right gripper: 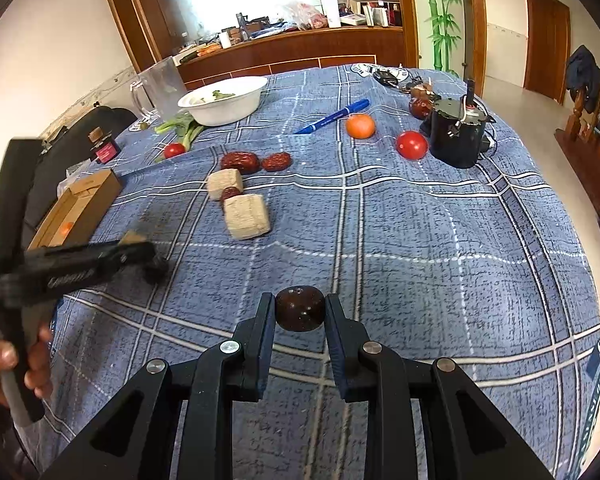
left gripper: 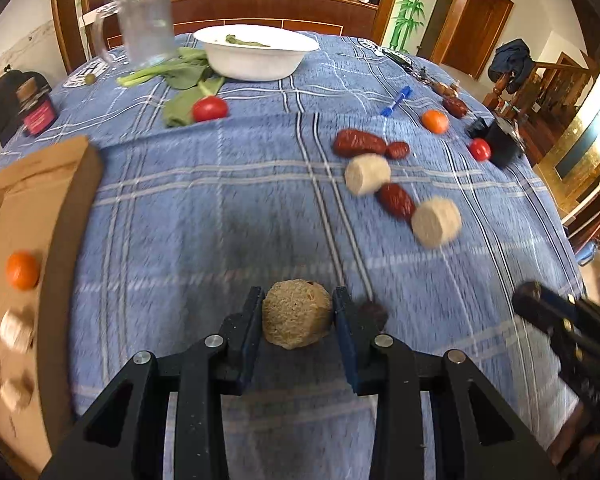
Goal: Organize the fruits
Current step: 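Carry the red date and white block with both tools over the tray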
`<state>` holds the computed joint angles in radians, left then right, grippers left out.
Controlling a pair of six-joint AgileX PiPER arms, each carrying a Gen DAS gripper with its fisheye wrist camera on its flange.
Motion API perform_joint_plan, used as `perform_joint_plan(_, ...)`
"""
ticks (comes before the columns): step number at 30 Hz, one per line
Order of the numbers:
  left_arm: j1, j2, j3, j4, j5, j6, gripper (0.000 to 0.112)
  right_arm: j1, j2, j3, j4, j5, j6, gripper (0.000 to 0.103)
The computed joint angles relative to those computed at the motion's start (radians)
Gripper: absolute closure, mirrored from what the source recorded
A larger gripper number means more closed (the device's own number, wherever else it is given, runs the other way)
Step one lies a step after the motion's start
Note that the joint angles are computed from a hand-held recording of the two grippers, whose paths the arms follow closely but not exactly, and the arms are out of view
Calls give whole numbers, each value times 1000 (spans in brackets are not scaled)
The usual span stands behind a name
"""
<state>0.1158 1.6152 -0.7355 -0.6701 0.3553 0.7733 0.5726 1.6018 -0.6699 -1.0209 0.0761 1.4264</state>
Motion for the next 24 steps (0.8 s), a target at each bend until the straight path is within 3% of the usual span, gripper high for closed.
perform_joint_plan(9,175,-158,187,-191,122,333,79,141,16,-14,-38,75,114,77)
perform_joint_plan(18,171,-185,251,-240,58,422,79,212,65,-23,-176,138,307,77)
perform_joint_plan(24,160,-209,292,-333,20,544,75,233,78,-35,-193,175,319,77)
